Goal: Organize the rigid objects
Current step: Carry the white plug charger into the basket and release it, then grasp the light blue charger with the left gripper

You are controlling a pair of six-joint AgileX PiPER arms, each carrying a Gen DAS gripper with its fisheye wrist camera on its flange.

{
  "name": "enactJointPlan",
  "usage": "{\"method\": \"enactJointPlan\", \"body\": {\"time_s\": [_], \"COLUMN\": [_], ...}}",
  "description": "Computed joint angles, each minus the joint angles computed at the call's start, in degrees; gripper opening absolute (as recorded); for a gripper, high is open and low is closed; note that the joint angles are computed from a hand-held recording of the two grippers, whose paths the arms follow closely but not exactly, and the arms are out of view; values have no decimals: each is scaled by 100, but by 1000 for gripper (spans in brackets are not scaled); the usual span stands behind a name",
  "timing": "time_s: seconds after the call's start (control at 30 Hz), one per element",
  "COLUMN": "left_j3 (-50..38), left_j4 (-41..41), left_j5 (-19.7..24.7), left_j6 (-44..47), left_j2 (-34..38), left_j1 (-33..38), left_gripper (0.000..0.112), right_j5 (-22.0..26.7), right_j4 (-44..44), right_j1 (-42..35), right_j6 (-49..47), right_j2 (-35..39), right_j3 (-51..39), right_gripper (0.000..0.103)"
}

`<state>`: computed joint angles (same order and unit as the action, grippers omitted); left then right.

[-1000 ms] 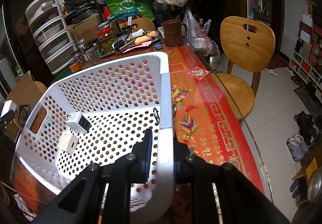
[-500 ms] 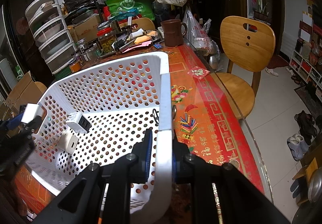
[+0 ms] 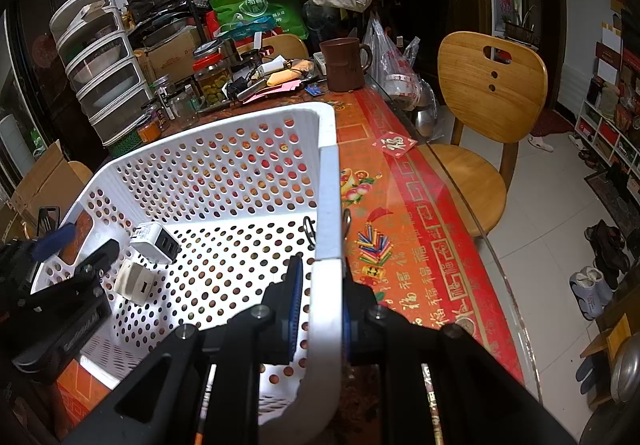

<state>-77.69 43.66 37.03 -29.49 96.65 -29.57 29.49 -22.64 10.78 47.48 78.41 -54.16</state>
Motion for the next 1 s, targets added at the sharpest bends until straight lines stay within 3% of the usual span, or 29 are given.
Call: {"method": "enactJointPlan", "body": {"time_s": [0.07,0.13,0.2,0.3,0.4,0.5,0.7,1.0], "left_j3": [249,411,541,441,-320,-1924,-4195,-5228], "left_j4": [474,449,-278,-1997,-3715,-5008,-4760,-3757], "left_j5": [-159,-324,-677,-954,-566,423,1581,1902], "left_j6": [-390,-360,307,1904,3472,4350,4348,3587], "left_j2": [-238,-505,-882,-1182,-823,482,2806,3883], "left_j1": [10,158,628,1619,2870,4059,4371,3591], "left_gripper": [95,98,101,102,102,102,102,100], "right_j5": [18,17,8,3,-7,-14,-17,-32], "right_j4": [-23,-54,-53,-51,-56,-37,-38,-33], "right_j1": [12,23,20,16,11,-1,-3,-11], "right_j6": [26,57,59,47,56,50,49,40], "right_j2": [5,4,5,-1,-8,-3,-6,-8], "right_j3": [-5,5,14,25,38,28,34,42], "right_gripper": [14,14,14,14,14,14,14,14]}}
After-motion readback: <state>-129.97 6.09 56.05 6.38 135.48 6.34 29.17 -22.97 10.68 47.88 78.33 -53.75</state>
